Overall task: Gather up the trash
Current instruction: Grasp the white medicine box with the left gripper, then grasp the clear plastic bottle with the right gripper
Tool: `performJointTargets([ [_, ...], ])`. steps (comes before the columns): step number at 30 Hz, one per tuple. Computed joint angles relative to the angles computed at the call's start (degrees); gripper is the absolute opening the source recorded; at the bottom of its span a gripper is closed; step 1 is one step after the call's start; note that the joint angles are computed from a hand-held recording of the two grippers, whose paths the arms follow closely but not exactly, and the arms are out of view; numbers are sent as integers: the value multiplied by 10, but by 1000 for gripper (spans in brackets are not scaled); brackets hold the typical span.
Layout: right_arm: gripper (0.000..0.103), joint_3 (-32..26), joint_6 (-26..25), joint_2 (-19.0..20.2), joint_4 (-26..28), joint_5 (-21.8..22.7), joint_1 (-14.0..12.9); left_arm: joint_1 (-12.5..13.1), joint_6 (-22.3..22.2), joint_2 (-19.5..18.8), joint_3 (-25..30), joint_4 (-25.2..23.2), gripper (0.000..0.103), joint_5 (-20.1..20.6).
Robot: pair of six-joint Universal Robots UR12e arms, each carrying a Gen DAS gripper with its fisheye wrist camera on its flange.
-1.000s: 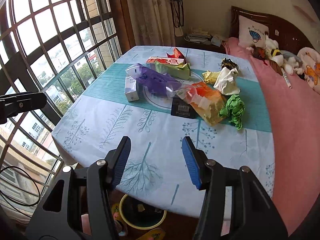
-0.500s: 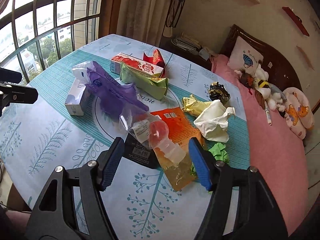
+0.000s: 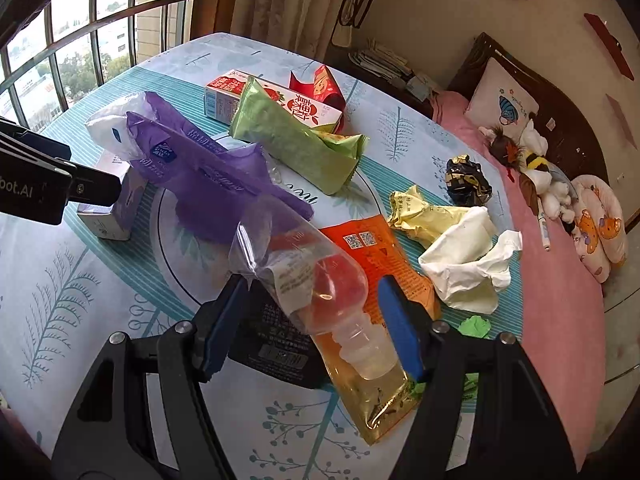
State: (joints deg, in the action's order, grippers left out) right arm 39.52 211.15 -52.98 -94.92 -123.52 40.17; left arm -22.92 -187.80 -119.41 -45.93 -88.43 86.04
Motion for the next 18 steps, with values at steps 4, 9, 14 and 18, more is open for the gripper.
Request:
performJointTargets([
  [4,65,-12,6,8,4,3,-1,2,-7,-16,22,-32,54,-6],
  [9,69,-32,-4,22,20,3,-4,9,-11,-16,19,-48,39,-23],
  [14,71,-56,-22,38,32,3,-5,9,8,-12,15,-45,34,-18],
  [18,70,-76,-19,50,44,9,-8,8,26,-1,3,-26,34,-13],
])
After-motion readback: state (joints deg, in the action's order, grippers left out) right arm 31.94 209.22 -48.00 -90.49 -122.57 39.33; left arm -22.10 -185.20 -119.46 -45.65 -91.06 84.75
